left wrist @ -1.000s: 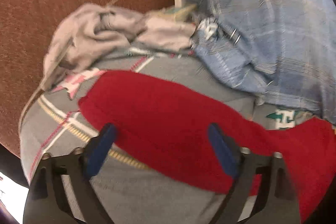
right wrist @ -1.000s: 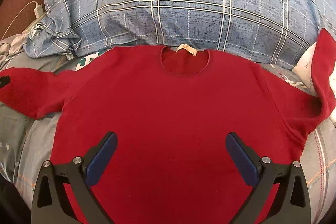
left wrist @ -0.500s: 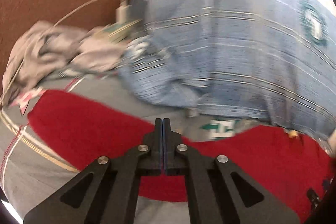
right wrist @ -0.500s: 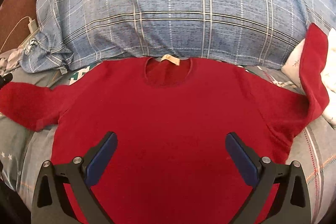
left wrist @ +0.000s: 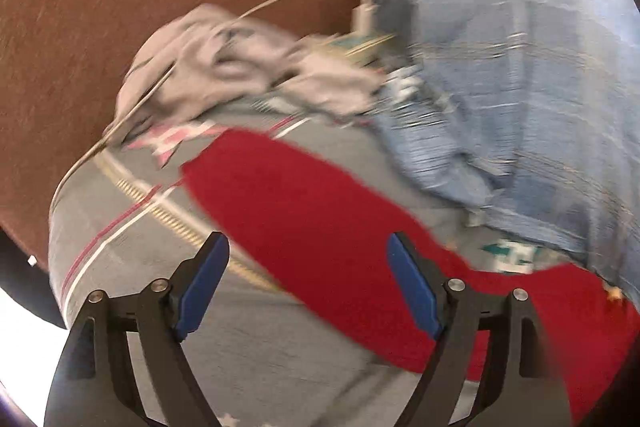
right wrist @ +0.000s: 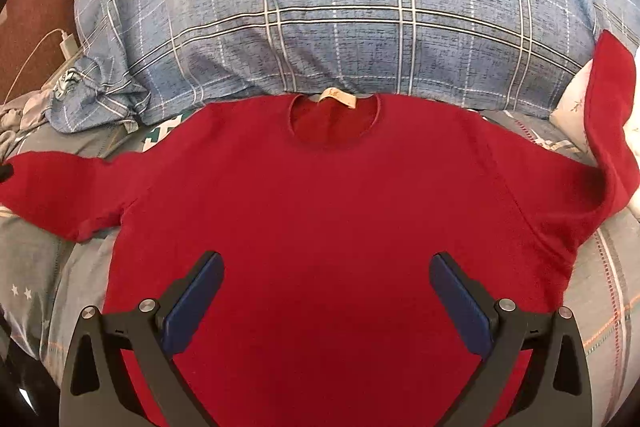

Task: Fold small clothes
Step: 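Fold the sleeve and side panel inward over the body with the left gripper, release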

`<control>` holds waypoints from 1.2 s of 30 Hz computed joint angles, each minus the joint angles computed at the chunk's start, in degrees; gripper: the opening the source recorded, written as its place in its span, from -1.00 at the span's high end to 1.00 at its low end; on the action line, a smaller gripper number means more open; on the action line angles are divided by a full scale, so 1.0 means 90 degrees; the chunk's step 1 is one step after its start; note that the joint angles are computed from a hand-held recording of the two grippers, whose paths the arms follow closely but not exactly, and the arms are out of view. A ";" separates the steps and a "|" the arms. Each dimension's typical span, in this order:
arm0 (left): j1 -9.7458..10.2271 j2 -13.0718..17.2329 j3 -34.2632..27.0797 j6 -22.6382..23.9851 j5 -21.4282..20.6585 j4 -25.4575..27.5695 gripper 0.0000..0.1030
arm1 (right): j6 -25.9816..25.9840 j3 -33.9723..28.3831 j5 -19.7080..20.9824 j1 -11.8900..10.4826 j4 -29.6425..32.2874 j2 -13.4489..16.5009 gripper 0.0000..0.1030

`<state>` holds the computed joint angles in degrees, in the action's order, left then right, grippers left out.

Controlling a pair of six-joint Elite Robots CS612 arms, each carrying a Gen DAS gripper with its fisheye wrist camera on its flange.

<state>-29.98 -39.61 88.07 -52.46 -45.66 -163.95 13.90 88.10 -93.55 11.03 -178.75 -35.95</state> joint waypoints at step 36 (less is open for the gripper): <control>-0.0881 0.1292 -0.2032 0.3626 -0.5346 -0.1008 0.05 | 0.0812 0.0804 0.0004 -0.0802 -0.0736 -0.0402 -0.97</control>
<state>-37.91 -27.98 69.78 -19.82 -93.77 -173.02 21.20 95.33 -93.52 3.82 -185.37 -39.57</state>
